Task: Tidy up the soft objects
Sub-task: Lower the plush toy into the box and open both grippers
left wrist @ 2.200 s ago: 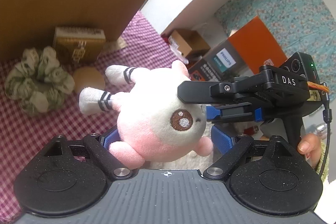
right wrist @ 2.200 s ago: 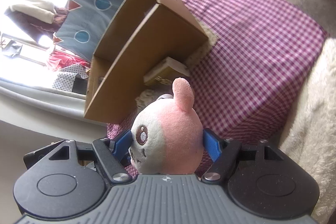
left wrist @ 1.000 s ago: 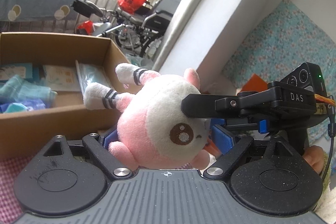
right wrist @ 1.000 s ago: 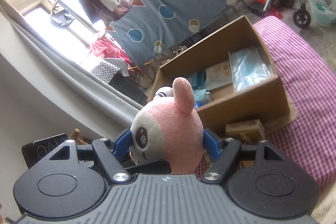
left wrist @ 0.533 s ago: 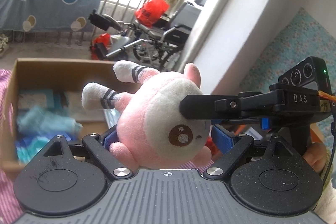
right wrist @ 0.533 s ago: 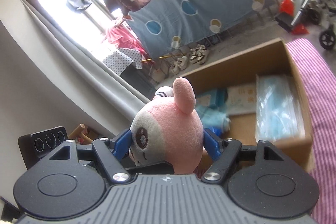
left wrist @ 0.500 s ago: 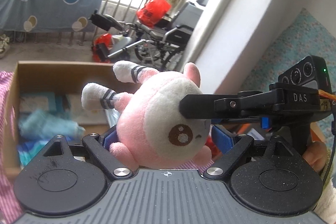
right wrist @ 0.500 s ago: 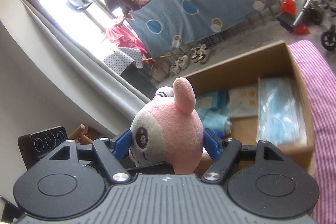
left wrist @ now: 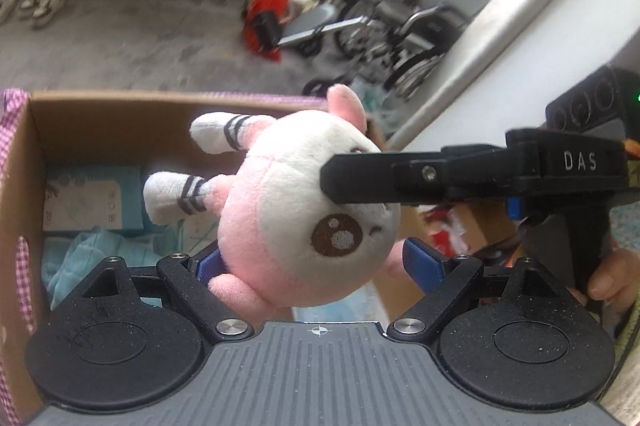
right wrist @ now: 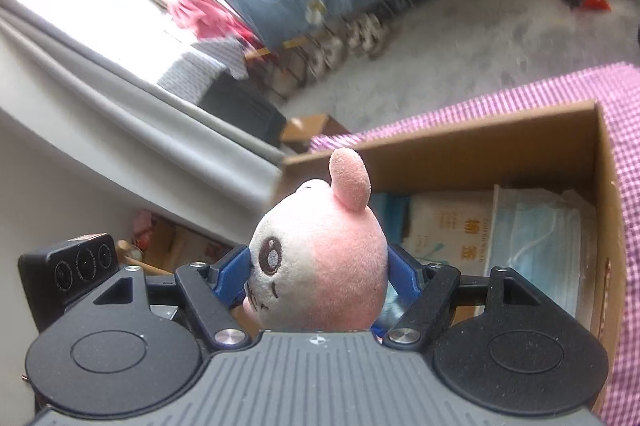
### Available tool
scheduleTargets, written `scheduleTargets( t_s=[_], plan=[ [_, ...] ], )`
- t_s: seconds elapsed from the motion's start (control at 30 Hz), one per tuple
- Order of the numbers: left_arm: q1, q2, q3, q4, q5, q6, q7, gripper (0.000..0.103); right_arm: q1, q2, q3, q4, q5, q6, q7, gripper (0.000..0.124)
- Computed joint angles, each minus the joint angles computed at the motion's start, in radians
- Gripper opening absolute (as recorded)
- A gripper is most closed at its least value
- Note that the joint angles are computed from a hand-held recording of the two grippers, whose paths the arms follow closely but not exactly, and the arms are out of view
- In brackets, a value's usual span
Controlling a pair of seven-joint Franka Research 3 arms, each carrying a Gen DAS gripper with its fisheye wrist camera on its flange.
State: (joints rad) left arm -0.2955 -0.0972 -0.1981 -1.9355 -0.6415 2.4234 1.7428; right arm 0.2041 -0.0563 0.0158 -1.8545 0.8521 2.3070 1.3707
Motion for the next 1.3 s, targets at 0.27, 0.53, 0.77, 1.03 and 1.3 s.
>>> scheduleTargets(
  t_s=[0.27, 0.53, 0.77, 1.03, 1.3],
  plan=[
    [0.048, 0.211, -0.039, 0.177, 0.094, -0.17, -0.168, 0.087, -0.045, 0.224, 0.01, 0.18, -0.098, -0.106, 0.054, 0.077],
    [0.073, 0.248, -0.071, 0.205, 0.162, -0.246, -0.214, 0.084, -0.061, 0.247, 0.027, 0.167, -0.156, -0.116, 0.056, 0.077],
    [0.08, 0.238, -0.073, 0.216, 0.153, -0.248, -0.225, 0.094, -0.038, 0.22, 0.022, 0.143, -0.298, -0.116, 0.096, 0.079],
    [0.091, 0.086, -0.04, 0.094, 0.073, -0.205, -0.148, 0.097, -0.028, 0.181, 0.018, 0.106, -0.333, -0.078, 0.133, 0.081],
    [0.051, -0.174, 0.062, -0.129, -0.051, -0.108, -0.014, 0.099, -0.023, 0.196, 0.025, 0.106, -0.34, -0.019, 0.132, 0.069]
  ],
)
